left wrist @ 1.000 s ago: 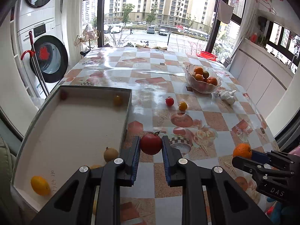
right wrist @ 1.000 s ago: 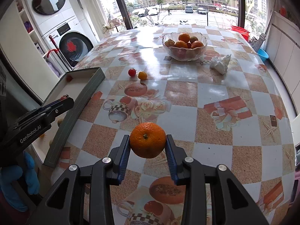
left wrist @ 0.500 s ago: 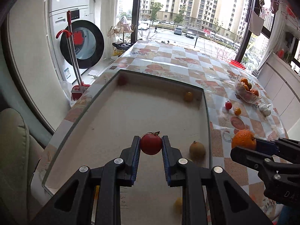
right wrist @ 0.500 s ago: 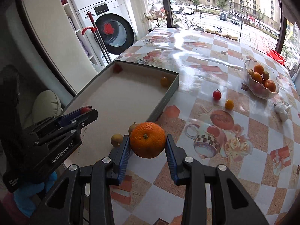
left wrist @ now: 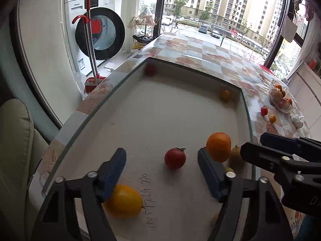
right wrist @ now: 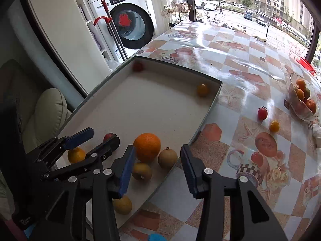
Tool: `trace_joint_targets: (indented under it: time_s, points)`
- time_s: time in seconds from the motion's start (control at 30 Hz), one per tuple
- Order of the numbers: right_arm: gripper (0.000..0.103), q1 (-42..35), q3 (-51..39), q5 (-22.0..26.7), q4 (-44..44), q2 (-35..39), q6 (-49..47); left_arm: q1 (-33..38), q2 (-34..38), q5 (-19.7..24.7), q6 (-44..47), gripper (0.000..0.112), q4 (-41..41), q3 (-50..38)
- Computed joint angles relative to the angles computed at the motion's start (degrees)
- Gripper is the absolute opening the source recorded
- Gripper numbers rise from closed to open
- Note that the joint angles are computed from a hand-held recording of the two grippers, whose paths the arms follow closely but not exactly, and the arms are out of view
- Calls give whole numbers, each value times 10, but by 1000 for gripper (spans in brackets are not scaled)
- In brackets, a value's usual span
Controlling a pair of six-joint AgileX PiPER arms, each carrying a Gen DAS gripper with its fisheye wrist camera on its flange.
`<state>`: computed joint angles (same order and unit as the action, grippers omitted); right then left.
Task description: Organize fruits
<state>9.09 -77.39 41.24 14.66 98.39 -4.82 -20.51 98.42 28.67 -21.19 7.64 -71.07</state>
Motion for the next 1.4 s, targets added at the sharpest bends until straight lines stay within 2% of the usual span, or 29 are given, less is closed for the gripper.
trace_joint_targets:
  time_s: [0.03,0.07,0.13,0.2,0.3,0.4,0.53,0.63,0.7,0.83,0.9,0.97,1.4]
  points:
    - [98,-13,10,-10,21,-11,-14,1,-10,-17,-19,99,13,13]
    - [102,-25,21,-21,35,-22,-23,0,-17,-22,-22,99,13,19]
    - [103,-48,37,-30,34,-40,-23,-7,-18,-5,-7,99,1,8]
    - [103,-79,51,-28,23,-48,-11,-28,-20,9,-25,99,26,-3]
    - [103,-156,91,-24,58,-63,-36,-72,-31,2,-36,99,55,-11]
    - [103,-231,134,-36,40,-74,-27,-127,-30,-5,-12,100,37,-27]
    - [103,-309,177,-64,-53,-77,22,-212,27,34,-4,102,43,-97]
    - [103,-357,201,-89,-91,-78,23,-270,95,71,-81,102,127,-158]
    - [103,-369,217,-114,-126,-84,33,-289,142,96,-109,102,154,-204]
    - [103,-373,243,-151,-140,-95,18,-297,214,160,-129,102,158,-287]
    - [103,-374,263,-177,-137,-104,15,-289,217,150,-122,102,137,-286]
    - [103,-373,271,-182,-140,-112,20,-274,212,129,-99,102,95,-273]
    - [103,-372,271,-182,-140,-111,20,-276,212,128,-103,103,101,-270]
